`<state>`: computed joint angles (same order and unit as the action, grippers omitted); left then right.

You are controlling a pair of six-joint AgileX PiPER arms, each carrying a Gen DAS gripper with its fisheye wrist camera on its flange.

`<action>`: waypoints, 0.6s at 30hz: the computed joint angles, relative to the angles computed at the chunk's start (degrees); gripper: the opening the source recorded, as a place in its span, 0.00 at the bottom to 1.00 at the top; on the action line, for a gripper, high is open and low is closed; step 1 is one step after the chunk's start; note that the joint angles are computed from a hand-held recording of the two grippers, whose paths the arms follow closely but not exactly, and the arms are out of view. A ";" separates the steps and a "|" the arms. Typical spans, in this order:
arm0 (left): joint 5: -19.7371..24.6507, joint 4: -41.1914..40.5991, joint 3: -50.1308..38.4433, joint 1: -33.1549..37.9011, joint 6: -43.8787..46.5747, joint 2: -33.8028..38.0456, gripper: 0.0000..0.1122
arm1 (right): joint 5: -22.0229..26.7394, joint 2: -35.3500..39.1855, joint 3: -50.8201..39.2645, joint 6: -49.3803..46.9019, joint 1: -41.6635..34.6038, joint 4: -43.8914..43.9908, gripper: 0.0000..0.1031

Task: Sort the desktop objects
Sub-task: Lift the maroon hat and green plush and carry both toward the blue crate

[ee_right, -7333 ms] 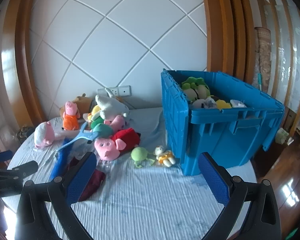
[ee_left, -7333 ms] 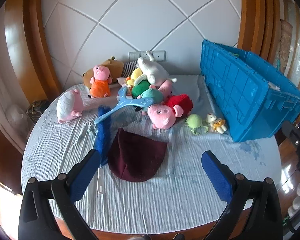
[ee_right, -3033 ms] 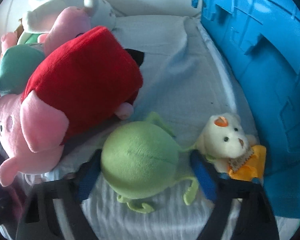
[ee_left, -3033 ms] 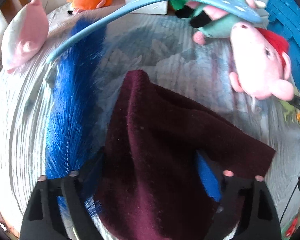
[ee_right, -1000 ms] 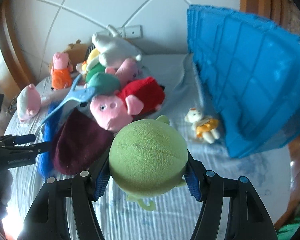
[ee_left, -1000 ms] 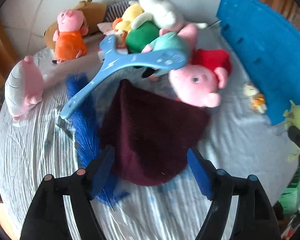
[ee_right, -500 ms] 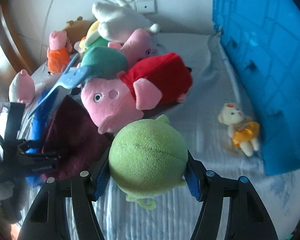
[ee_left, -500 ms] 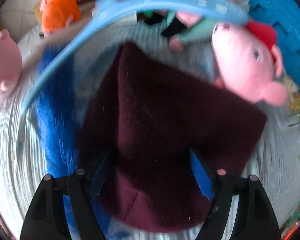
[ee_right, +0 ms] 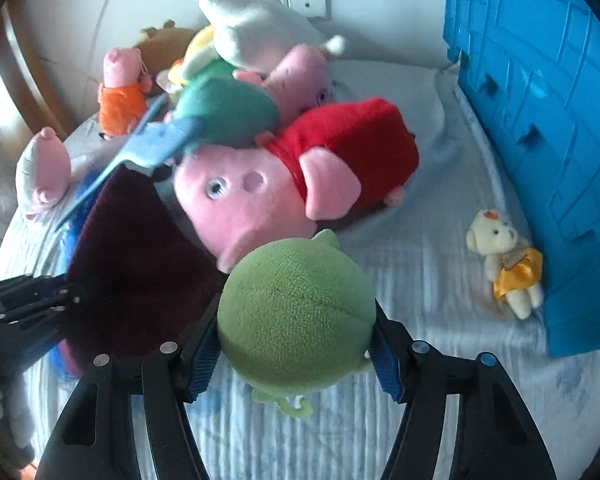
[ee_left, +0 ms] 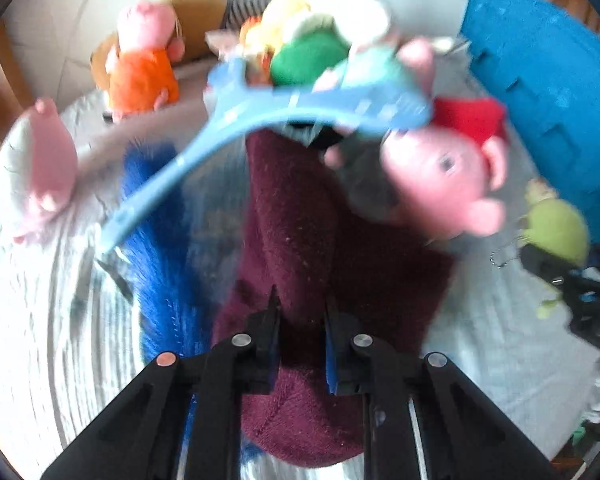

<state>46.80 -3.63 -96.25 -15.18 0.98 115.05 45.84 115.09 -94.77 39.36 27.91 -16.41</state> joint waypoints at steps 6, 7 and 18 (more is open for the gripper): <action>2.26 0.02 -1.33 -0.60 0.88 -6.87 0.15 | 2.64 -4.48 -1.20 2.84 3.19 -4.24 0.63; 2.65 -0.18 -1.86 -0.43 1.24 -7.57 0.15 | 3.35 -5.16 -1.67 3.32 3.82 -5.05 0.63; 5.96 -3.95 -6.18 -0.30 6.28 -15.07 0.15 | 15.13 -11.39 -8.01 9.11 10.77 -15.41 0.63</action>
